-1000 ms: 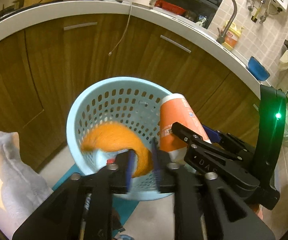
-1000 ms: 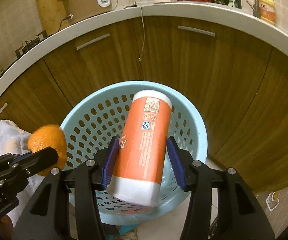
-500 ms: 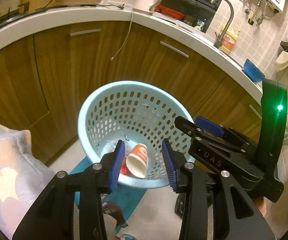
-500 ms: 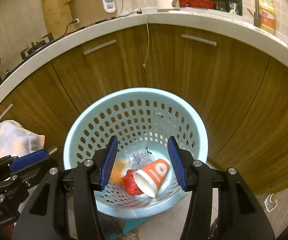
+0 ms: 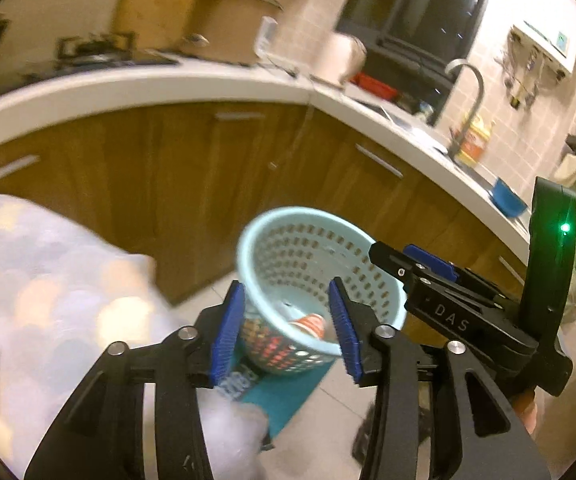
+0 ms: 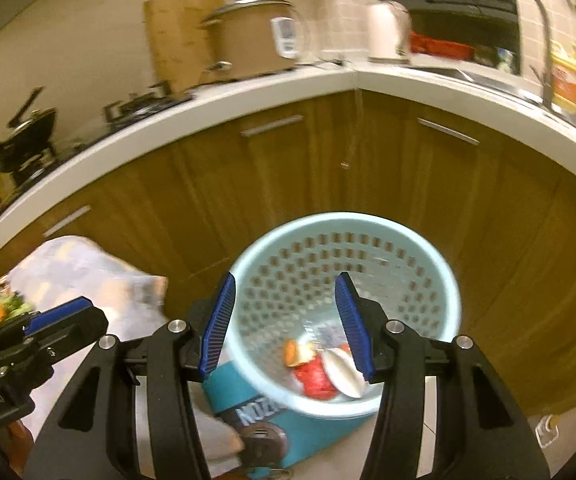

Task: Collect trash
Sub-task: 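Grasp the red-and-white paper cup with the left gripper while the right gripper grasps the blue milk carton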

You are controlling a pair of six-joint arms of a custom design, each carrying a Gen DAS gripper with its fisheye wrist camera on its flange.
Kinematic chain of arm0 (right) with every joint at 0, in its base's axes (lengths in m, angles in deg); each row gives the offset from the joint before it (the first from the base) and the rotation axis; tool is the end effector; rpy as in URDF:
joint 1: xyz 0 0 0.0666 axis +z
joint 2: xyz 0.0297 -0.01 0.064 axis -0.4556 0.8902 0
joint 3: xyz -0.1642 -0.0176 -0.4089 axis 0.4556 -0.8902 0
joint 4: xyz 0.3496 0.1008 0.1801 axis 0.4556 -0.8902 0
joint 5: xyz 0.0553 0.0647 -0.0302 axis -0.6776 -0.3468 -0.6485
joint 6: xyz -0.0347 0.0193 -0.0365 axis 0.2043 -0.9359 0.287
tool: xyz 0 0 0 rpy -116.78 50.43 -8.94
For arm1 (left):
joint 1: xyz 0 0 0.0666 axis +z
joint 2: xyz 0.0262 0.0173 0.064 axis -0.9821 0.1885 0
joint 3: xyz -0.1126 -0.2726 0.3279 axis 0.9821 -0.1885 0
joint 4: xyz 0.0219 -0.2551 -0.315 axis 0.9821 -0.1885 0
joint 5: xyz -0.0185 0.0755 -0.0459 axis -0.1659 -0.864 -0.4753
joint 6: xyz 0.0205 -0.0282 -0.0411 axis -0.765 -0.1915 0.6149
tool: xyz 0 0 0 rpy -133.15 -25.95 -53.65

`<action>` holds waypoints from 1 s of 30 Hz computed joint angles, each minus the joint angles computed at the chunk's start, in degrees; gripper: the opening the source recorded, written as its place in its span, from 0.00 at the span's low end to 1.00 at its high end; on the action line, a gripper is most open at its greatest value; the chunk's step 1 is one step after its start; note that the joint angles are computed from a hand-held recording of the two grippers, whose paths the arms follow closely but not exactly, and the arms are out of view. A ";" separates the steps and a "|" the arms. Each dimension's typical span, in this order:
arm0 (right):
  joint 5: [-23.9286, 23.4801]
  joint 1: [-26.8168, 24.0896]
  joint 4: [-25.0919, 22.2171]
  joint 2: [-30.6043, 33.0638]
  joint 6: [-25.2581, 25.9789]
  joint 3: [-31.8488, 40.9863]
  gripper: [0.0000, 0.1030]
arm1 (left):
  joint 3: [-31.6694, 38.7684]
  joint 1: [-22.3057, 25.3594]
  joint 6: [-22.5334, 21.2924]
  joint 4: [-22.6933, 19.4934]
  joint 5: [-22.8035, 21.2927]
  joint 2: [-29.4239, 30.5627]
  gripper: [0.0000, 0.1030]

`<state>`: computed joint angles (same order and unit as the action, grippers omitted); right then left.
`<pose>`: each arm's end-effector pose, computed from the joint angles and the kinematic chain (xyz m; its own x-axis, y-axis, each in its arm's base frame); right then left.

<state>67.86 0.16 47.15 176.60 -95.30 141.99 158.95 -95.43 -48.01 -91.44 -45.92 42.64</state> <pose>0.5649 0.2906 0.4271 -0.6158 -0.0933 -0.7824 -0.3422 0.9261 0.1590 0.4901 -0.1436 0.4206 -0.6367 -0.2169 -0.7400 0.0333 0.9510 -0.3074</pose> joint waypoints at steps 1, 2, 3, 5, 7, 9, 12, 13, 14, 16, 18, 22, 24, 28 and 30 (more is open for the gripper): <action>-0.77 0.76 0.13 -0.08 0.33 0.15 0.47 | -1.58 0.29 0.49 0.49 -1.27 -1.98 0.45; -1.22 1.42 0.41 -0.27 0.69 -0.02 0.47 | -3.01 0.62 0.95 0.70 -2.49 -3.92 0.46; -1.60 2.23 0.66 -0.36 1.30 0.01 0.47 | -3.75 0.84 1.23 0.44 -3.62 -5.14 0.46; -2.24 4.48 1.26 -0.46 2.91 0.09 0.47 | -6.19 1.45 2.18 -0.47 -7.20 -8.90 0.46; -3.15 6.62 1.33 -0.32 3.95 0.44 0.47 | -7.93 1.94 3.00 -2.10 -10.59 -12.08 0.47; -3.58 8.69 1.40 -0.12 4.62 0.67 0.46 | -9.64 2.62 4.04 -4.53 -14.96 -15.36 0.49; -4.09 11.38 1.35 0.69 5.66 1.40 0.39 | -12.21 4.10 6.02 -7.37 -20.24 -20.19 0.54; -4.50 12.42 1.16 1.13 5.95 1.83 0.38 | -12.91 4.59 6.50 -8.14 -21.61 -21.47 0.57; -5.09 13.23 0.86 1.55 6.15 2.21 0.36 | -13.87 5.28 7.09 -9.13 -23.03 -23.13 0.59; -5.98 15.12 0.49 2.36 6.61 2.79 0.34 | -15.51 6.63 8.65 -12.01 -26.09 -26.27 0.63; -6.54 16.91 0.97 2.97 7.46 2.83 0.34 | -17.16 8.44 9.85 -14.23 -27.76 -29.16 0.64; -7.48 19.64 2.35 3.57 8.64 2.15 0.34 | -21.38 14.68 11.54 -17.80 -26.31 -35.00 0.65; -8.12 20.62 2.64 3.97 9.36 2.07 0.34 | -23.17 18.41 11.59 -18.31 -23.77 -36.85 0.65; -7.77 21.84 1.64 4.72 10.91 2.78 0.34 | -25.52 25.63 10.90 -17.77 -16.57 -37.55 0.65; -7.61 22.10 1.34 4.90 11.21 2.96 0.34 | -26.09 28.42 10.56 -16.80 -12.58 -36.68 0.65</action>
